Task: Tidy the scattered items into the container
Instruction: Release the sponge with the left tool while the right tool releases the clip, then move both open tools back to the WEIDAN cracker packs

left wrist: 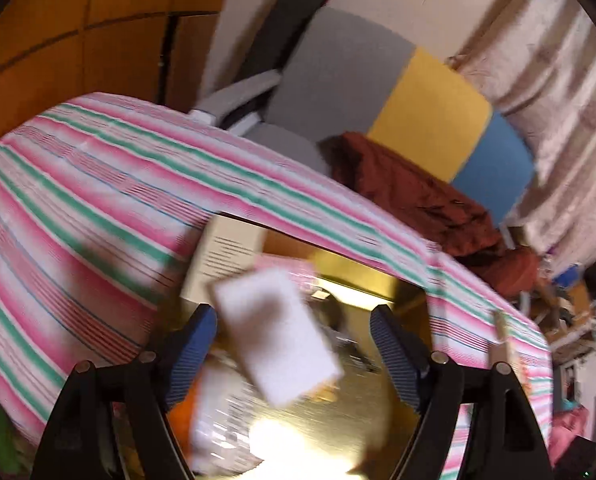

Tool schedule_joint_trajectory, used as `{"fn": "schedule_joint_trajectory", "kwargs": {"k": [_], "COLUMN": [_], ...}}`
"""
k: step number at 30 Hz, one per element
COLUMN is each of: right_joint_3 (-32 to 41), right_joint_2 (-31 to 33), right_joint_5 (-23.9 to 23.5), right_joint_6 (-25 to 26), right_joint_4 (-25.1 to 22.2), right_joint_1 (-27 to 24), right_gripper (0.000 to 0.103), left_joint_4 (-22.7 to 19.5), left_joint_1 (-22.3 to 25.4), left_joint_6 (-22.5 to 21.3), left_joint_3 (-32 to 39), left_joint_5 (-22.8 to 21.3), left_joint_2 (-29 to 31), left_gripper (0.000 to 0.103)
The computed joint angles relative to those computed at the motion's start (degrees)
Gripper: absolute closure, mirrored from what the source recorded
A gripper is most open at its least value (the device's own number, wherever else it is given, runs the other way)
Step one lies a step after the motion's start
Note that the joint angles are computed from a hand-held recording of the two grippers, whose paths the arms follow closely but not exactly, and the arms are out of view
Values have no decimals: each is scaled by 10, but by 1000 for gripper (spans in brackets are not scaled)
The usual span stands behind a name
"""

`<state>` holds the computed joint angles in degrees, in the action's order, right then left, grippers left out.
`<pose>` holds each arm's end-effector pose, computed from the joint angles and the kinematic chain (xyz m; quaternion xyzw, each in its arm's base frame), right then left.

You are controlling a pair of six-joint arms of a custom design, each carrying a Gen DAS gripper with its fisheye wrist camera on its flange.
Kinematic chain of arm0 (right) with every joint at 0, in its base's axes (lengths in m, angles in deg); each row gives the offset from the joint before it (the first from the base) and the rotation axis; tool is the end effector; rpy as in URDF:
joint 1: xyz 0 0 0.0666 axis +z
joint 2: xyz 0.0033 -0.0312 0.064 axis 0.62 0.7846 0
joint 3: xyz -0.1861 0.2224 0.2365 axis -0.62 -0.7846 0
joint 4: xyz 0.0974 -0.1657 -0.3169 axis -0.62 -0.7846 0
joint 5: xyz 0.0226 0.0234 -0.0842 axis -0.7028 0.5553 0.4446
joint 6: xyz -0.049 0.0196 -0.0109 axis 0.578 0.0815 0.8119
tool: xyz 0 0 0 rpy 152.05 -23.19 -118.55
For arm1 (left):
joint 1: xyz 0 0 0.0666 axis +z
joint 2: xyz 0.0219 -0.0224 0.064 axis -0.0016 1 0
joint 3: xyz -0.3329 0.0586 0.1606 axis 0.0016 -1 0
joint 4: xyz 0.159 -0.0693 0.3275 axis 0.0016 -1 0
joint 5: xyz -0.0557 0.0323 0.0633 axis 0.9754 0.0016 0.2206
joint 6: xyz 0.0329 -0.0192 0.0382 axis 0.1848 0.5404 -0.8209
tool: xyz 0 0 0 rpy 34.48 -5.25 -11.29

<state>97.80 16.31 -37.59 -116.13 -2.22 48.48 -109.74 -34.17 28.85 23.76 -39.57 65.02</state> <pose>0.2373 0.0499 0.5019 0.0909 0.8867 0.2381 0.3857 0.3625 -0.2406 0.5598 -0.0886 0.9287 -0.1760 0.3141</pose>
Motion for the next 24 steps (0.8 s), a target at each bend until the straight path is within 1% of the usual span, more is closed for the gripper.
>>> {"fn": "schedule_joint_trajectory", "kwargs": {"k": [5, 10, 14, 19, 21, 24], "right_joint_3": [-29, -50, -62, -82, -90, -97], "right_joint_2": [-39, -67, -82, -97, -102, -106], "right_joint_5": [-15, -51, -78, -108, -117, -132], "right_joint_6": [20, 52, 80, 127, 151, 203], "right_joint_4": [-35, -70, -93, -120, -132, -157], "right_joint_1": [-82, -181, -248, -320, -348, -402], "right_gripper": [61, 61, 61, 61, 61, 61], "left_joint_4": [36, 63, 72, 60, 59, 60], "left_joint_1": [-67, -141, -186, -227, -240, -261], "left_joint_6": [-14, -36, -57, -64, -72, -96], "left_joint_3": [1, 26, 51, 73, 75, 64], "left_joint_5": [36, 81, 91, 95, 95, 91], "left_joint_2": [11, 47, 76, 108, 117, 119], "left_gripper": [22, 22, 22, 22, 22, 22]}}
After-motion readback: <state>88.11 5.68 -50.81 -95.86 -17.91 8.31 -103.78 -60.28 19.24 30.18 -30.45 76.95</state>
